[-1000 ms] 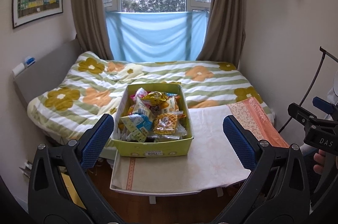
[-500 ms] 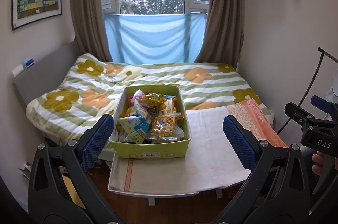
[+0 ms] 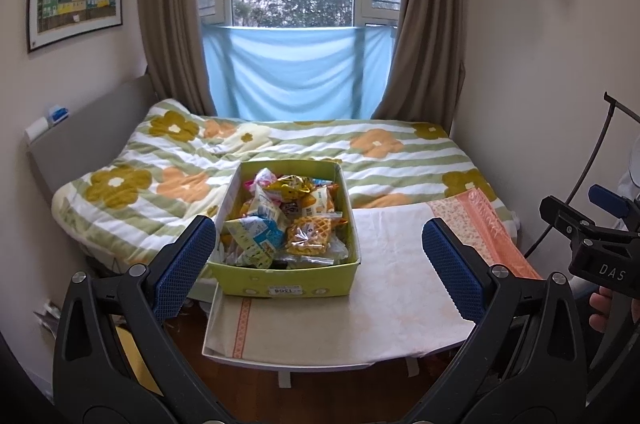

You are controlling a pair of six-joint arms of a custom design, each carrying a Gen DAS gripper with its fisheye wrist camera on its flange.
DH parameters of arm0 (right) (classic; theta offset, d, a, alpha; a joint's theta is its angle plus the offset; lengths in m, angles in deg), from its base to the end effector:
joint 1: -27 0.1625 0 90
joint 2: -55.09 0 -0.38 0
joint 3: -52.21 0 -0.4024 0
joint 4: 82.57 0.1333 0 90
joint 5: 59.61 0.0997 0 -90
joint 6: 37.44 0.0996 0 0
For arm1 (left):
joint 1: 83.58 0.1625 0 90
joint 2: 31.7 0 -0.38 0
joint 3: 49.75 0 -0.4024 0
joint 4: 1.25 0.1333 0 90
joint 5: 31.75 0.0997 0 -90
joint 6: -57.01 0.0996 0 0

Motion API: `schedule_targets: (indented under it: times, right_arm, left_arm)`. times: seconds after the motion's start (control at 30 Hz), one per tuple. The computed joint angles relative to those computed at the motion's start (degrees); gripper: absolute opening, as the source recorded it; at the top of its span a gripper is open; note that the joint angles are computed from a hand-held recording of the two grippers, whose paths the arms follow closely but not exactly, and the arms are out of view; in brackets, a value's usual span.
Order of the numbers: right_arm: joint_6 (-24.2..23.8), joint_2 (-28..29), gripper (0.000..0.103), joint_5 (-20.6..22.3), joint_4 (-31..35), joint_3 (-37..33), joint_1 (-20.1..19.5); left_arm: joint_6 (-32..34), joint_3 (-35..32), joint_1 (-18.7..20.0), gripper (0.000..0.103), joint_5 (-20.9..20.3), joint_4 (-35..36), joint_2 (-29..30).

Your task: Organize snacks

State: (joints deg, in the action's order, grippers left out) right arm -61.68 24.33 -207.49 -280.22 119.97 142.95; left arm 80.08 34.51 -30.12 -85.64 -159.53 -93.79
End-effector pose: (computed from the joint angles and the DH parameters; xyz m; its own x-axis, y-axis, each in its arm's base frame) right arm 0.3638 -0.6358 0.1912 -0.6953 0.3207 0.6432 -0.4721 0.4711 -0.7451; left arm -0.2492 -0.6587 0.3625 -0.6681 0.3469 -0.6583 0.7332 0.4577 -0.5029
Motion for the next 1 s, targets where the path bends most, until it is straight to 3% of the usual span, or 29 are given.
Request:
schedule_targets:
  times: [0.87,1.0]
  right_arm:
    - [0.12,-1.62,0.103,0.33,-0.77,2.21,-0.03]
    - [0.09,-1.77,0.103,0.42,-0.76,2.35,-0.06]
  left_arm:
    - [-0.73,1.43,-0.16,0.103,-0.06,-2.18,-0.84]
    - [0.50,1.36,-0.58,0.103,2.13,-2.88,-0.32]
